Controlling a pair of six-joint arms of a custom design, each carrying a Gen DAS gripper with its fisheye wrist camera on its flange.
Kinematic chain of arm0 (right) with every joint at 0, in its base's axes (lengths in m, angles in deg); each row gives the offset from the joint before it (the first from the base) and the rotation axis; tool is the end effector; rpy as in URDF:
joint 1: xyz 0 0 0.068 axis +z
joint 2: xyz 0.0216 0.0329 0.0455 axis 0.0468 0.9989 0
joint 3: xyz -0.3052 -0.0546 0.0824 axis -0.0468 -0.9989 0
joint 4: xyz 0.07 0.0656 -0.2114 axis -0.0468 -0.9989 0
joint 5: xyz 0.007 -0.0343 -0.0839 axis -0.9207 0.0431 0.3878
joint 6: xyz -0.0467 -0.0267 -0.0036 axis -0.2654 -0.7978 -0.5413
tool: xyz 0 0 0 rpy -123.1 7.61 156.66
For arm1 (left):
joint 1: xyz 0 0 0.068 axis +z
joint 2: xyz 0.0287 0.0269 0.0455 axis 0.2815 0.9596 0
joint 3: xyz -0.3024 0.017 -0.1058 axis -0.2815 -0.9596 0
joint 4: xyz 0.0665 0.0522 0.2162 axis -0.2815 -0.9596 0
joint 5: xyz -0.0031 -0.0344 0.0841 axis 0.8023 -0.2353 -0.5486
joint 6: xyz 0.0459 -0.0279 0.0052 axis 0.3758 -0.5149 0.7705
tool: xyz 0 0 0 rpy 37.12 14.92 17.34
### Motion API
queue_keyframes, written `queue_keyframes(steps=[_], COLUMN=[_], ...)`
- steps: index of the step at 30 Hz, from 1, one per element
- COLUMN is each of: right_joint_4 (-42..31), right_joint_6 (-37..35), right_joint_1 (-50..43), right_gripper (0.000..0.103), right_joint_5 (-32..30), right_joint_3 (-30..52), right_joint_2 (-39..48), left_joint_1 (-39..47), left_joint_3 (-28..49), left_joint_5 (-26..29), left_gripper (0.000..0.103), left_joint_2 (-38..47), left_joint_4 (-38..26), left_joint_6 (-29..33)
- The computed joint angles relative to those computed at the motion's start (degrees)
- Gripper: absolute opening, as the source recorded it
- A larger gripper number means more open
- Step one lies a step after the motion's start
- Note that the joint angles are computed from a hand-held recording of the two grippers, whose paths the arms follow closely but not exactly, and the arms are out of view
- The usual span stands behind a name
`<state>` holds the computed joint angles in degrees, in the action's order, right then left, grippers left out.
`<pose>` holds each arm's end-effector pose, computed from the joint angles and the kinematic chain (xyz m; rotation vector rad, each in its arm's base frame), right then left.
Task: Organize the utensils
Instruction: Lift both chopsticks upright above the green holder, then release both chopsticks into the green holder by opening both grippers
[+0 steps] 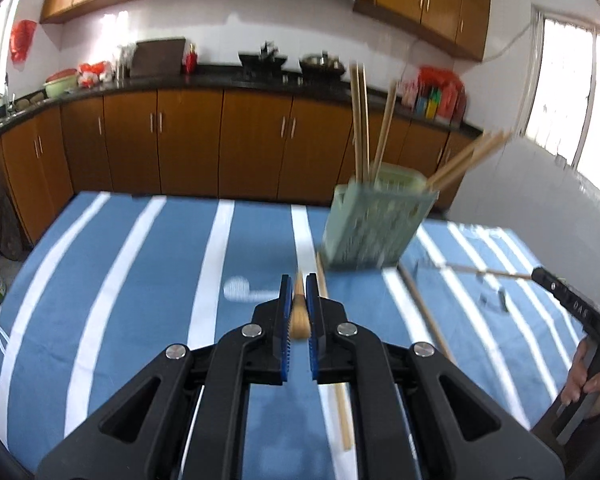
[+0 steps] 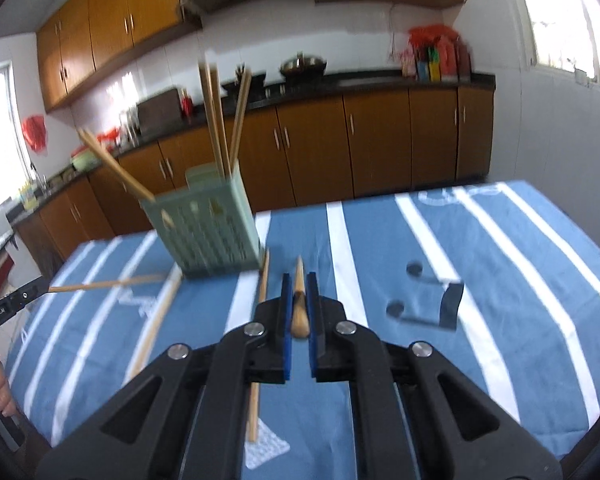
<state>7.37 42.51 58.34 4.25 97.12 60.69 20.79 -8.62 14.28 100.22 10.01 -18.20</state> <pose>0.1134 0.1120 0.2005 0.6301 1.9877 -0.0909 0.2339 -0.0034 0.2376 0.5629 2.1088 -0.5305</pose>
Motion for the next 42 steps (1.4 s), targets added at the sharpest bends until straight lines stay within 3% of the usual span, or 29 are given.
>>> queue_keyframes(steps=[5,16,22,26,33,38,42], right_joint_4=[-3.6,-2.2,7.8,16.5,21.3,21.7,22.5], right_joint_6=[-0.8,-23.7,-39.6,-49.4,-53.2,-51.4,-51.2], right_joint_1=[0.4,-3.6,-4.5,-6.8,-17.7,-24.7,-27.4], right_gripper=[0.007,0.007,0.007,0.007,0.007,0.007,0.007], right_joint_5=[3.2,4.6,3.4,3.4,-6.5,-15.0,-18.2], right_joint_3=[2.0,12.1,17.9,20.6,22.5,22.7,22.4], right_joint_2=[-2.9,-14.0,-18.0,-15.2,-8.3,-5.0,-2.6], left_joint_1=[-0.4,-2.9,-7.0,-13.8,-21.7,-23.6,-24.3], left_joint_3=[3.5,12.5,17.5,18.5,18.7,18.8,18.4], left_joint_5=[0.4,2.1,1.7,-5.2,-16.2,-17.9,-18.6], left_gripper=[0.007,0.007,0.007,0.007,0.007,0.007,0.007], left_joint_2=[-1.0,-5.6,-9.5,-10.6,-4.9,-0.4,1.9], left_joint_4=[-0.8,-6.0,-5.6,0.3,9.3,10.5,10.7], left_joint_6=[-3.6,-5.9,-11.6,-16.4,-22.2,-23.2,-22.7])
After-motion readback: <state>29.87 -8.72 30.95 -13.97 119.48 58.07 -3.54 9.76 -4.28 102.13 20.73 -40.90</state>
